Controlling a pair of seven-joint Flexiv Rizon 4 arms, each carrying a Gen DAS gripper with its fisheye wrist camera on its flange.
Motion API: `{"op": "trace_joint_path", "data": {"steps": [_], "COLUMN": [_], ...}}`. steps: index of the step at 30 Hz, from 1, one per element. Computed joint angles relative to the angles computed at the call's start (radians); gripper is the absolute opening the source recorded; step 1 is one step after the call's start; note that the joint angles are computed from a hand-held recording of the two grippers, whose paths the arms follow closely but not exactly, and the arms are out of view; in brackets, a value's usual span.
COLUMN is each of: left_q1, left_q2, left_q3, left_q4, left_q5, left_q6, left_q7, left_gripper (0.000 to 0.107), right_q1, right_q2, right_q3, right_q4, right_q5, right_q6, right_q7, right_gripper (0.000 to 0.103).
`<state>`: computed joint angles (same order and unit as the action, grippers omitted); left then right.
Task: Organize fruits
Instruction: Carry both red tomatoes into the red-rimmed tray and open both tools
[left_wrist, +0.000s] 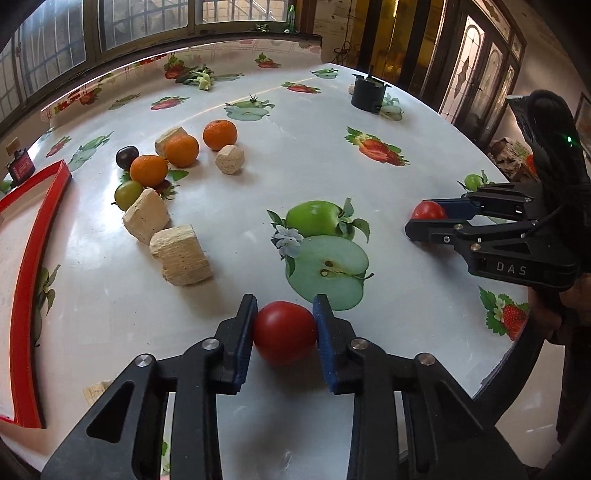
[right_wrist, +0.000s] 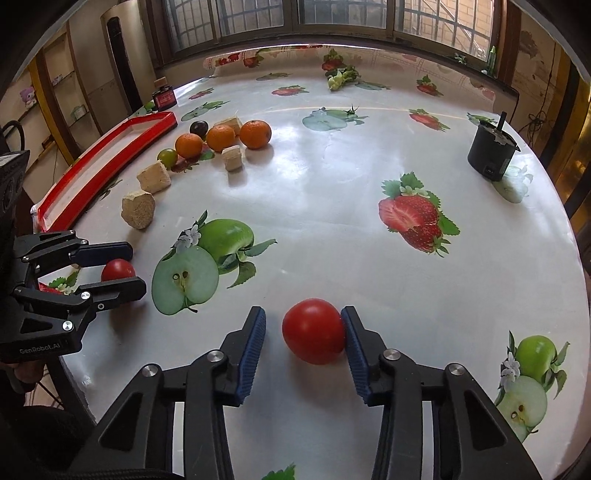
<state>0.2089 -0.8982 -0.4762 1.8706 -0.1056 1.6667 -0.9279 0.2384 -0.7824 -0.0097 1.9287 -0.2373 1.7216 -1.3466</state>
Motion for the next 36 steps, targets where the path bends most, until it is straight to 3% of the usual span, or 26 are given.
{"op": "trace_joint_path", "data": {"steps": [5,14,23,36], "left_q1": [0.064,0.180,0.267,0.357], "left_q2": [-0.006,0.012,0.040,0.056], "left_q3": [-0.060,-0.133,-0.130,-0.094], "left_q4": [0.013,0.056,0.083,0.079], "left_q5": [0.002,0.011,0.053,0.099], "left_q6": [-0.026,0.034,0.093,0.135], "left_q7": [0.022,-0.006,-0.104,-0.236], "left_gripper": [0.028,0.028,0.028,0.028], "right_q1": [-0.026,-0.043,-0.109,-0.108], "right_q2": [0.010,0.017,-0.040,-0.146], "right_q3": [0.037,0.115,0.292,0.472], "right_q4": [0.005,-0.039,-0.161,-0.364], "right_q5": [-0.005,-0.034,-0.078,-0.032], "right_q6": [-0.002,-0.012,-0.075,-0.230], "right_q7": [-0.007,-0.026,-0.081,-0.241], "right_gripper": [0.032,0.032,0.032,0.032]}}
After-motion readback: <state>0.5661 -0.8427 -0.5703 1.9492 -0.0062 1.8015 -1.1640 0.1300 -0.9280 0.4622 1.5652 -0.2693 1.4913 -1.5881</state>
